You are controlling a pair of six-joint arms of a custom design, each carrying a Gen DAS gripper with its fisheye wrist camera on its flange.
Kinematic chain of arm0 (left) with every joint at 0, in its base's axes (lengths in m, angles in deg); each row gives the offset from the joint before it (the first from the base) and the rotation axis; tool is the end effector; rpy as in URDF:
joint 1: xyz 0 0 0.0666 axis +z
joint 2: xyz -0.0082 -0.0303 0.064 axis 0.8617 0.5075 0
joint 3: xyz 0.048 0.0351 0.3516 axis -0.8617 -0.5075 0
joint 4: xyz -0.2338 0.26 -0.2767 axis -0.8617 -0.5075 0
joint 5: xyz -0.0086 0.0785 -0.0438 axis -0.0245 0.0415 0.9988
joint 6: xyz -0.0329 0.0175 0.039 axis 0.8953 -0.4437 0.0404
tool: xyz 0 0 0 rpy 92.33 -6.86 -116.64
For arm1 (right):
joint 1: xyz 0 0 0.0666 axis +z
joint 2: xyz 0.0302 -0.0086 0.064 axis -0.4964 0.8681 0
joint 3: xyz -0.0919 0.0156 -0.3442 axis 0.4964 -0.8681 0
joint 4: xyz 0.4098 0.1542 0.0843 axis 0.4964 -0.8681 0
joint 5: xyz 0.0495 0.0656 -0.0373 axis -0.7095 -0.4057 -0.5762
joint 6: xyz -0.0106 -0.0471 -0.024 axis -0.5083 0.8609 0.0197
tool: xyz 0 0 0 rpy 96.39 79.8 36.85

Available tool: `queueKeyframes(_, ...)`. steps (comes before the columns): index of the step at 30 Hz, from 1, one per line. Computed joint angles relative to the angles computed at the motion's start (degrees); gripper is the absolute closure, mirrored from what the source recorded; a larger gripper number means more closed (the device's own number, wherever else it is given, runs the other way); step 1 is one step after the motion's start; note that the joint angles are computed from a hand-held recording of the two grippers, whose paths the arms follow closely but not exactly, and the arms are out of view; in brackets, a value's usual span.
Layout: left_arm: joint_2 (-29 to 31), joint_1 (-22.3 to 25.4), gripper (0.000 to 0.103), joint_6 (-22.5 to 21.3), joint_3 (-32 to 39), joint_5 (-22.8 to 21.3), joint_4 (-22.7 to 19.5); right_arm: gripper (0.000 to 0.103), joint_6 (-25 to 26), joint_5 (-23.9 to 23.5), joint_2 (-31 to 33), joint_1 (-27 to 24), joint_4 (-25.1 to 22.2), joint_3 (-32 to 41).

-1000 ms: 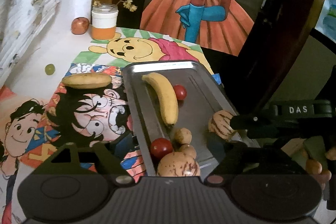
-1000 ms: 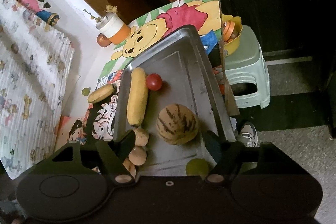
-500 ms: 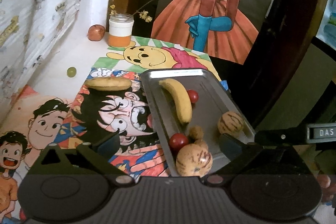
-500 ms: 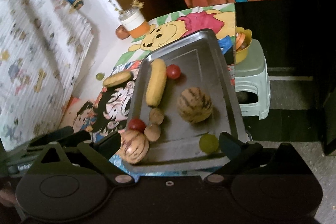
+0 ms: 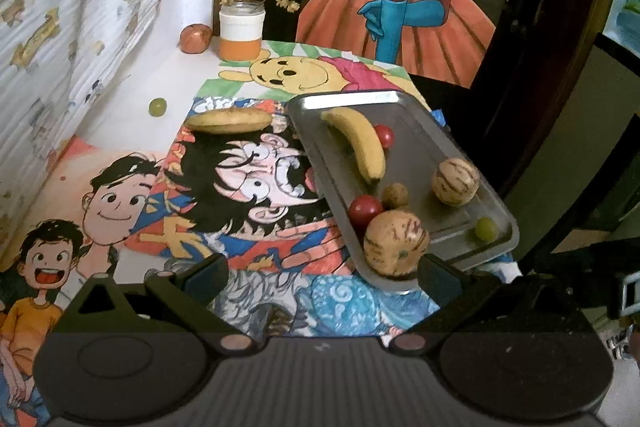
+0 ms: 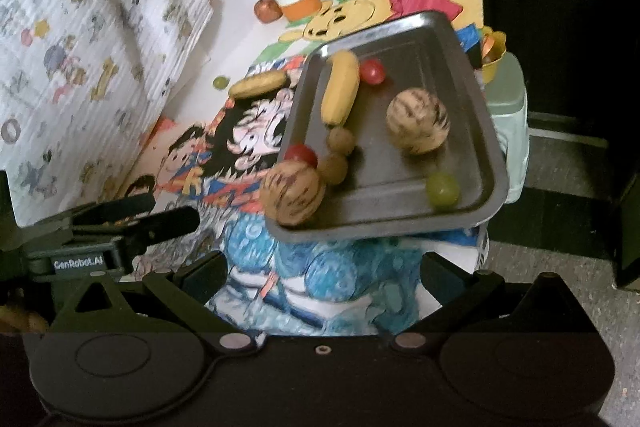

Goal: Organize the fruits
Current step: 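Lift both tools away from the tray toward the loose banana and grape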

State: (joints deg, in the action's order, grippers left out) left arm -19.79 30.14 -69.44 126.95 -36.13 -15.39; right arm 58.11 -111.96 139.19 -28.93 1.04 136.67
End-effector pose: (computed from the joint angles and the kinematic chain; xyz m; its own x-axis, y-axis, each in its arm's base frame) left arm 0.3597 -0.2006 0.4240 -0.7239 0.1068 -0.6816 0.2776 0.9495 -0.1460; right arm 0.3459 0.0186 0.4145 -0.8537 0.0969 -0.5117 -0.1325 0.9098 0.3933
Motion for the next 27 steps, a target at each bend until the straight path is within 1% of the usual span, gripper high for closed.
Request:
queueKeyframes(9, -1.65, 0.74, 0.000, -1.54, -2.59, -1.21, -3.21, 0.001, 0.16, 2.07, -1.51, 5.15, -1.29, -2.44)
queueKeyframes(13, -2.76, 1.28, 0.000, -1.91, -4.13, -2.19, -4.71, 0.001, -0.08, 3.09, -1.70, 7.41, -0.74, -3.20)
queueKeyframes(17, -4.07, 2.19, 0.000, -1.94, -5.36, -3.06, -5.24, 0.001, -0.12, 4.42, -1.20, 9.39, 0.42, -3.10)
queueKeyframes(22, -5.22, 4.47, 0.000, -1.89, -6.09, -3.81, -6.38, 0.001, 0.44, 4.20, 0.42, 10.77, 0.88, -2.34)
queueKeyframes(27, -4.27, 7.80, 0.000, -3.37, -4.74, -3.80, -6.95, 0.001, 2.83, 5.12, 2.96, 11.45, 1.23, 0.33)
